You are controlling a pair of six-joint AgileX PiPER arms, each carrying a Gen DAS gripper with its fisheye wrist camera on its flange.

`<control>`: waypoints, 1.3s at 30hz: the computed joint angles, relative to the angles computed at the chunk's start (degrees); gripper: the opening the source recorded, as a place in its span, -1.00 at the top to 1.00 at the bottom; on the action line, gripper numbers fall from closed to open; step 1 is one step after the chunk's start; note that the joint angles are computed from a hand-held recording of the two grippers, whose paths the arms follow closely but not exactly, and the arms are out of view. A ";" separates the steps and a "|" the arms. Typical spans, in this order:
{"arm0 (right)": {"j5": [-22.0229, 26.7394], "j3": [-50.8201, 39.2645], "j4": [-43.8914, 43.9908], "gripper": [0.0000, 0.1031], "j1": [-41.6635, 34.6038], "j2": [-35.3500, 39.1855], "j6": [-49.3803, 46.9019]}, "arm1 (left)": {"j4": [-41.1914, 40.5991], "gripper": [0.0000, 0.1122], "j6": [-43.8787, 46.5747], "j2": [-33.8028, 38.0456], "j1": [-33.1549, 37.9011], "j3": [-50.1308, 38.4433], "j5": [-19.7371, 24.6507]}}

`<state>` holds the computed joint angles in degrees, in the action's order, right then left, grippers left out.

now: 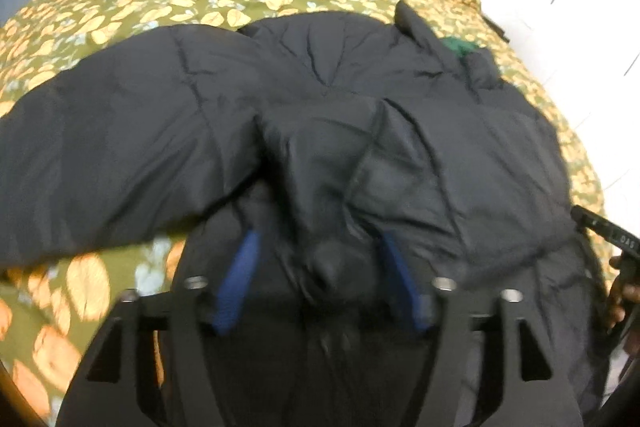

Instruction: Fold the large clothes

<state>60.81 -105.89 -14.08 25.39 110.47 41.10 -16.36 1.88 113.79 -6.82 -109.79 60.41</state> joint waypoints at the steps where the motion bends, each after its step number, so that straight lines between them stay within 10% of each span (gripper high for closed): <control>1: 0.03 1.38 -1.85 -0.58 1.31 -2.01 1.38 | -0.76 -0.52 0.52 -2.48 0.14 3.05 -0.66; 18: 1.62 16.18 -16.84 -0.70 23.39 -16.76 28.19 | 1.11 -0.62 -0.14 -19.38 1.80 20.35 -0.35; 39: 3.81 10.67 -17.52 -0.70 27.66 -14.00 27.32 | 2.95 -0.62 -2.09 -19.30 10.72 21.43 -0.64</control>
